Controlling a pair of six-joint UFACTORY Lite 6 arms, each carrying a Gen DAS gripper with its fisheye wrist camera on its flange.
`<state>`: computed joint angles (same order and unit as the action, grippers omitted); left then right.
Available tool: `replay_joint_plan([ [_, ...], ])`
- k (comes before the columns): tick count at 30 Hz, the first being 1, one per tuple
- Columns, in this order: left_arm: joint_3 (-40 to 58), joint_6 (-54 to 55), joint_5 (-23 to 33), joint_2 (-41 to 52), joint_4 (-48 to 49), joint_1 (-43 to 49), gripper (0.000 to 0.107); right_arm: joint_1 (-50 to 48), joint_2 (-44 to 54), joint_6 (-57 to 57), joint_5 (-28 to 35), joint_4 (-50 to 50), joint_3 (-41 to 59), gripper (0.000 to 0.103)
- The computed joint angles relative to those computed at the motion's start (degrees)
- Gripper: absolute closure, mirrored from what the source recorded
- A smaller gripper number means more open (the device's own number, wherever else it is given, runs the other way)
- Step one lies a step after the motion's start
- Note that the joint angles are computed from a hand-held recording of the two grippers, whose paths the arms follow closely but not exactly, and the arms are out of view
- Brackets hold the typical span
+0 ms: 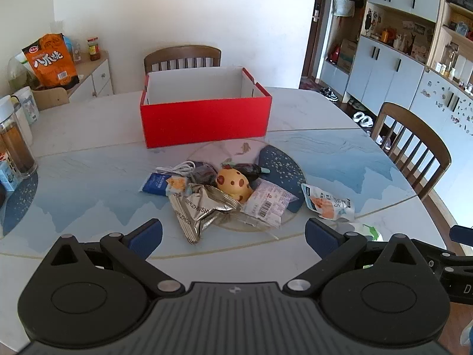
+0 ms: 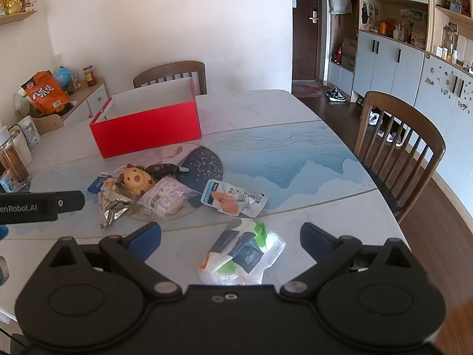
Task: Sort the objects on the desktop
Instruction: 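Move the left tool to the silver foil bag while the right tool approaches the white-green tissue pack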
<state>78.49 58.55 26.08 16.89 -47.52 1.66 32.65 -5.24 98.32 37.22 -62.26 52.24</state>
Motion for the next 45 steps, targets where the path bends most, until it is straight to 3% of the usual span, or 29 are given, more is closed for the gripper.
replay_joint_plan([
  [9, 4.2, 0.5, -0.1, 4.0, 0.1, 0.1, 0.004, 0.1, 2.3, 2.1, -0.1, -4.3, 1.6, 0.002],
  [19, 9.1, 11.0, 2.2, 10.3, -11.4, 2.6, 0.004, -2.1, 7.8, 2.8, -0.2, -6.9, 4.0, 0.002],
  [22, 14.1, 6.2, 5.8, 14.2, -6.0, 2.9, 0.004, -3.1, 9.5, 3.7, -0.9, -7.0, 4.2, 0.002],
  [27, 18.8, 5.3, 5.3, 19.2, -3.6, 3.1, 0.004, -3.7, 14.1, 5.4, 0.4, -7.8, 5.7, 0.002],
  [31, 20.2, 12.3, 2.5, 21.7, -7.1, 3.2, 0.004, -4.3, 16.6, 7.0, 0.1, -9.0, 6.8, 0.002],
  [35, 19.2, 30.4, -1.6, 23.5, -20.4, 3.3, 0.004, -5.1, 19.4, 8.9, -0.4, -10.2, 8.4, 0.002],
  [45, 29.1, 40.4, 2.1, 34.5, -22.3, 3.2, 0.004, -7.3, 28.6, 9.0, -1.8, -6.8, 14.6, 0.002],
])
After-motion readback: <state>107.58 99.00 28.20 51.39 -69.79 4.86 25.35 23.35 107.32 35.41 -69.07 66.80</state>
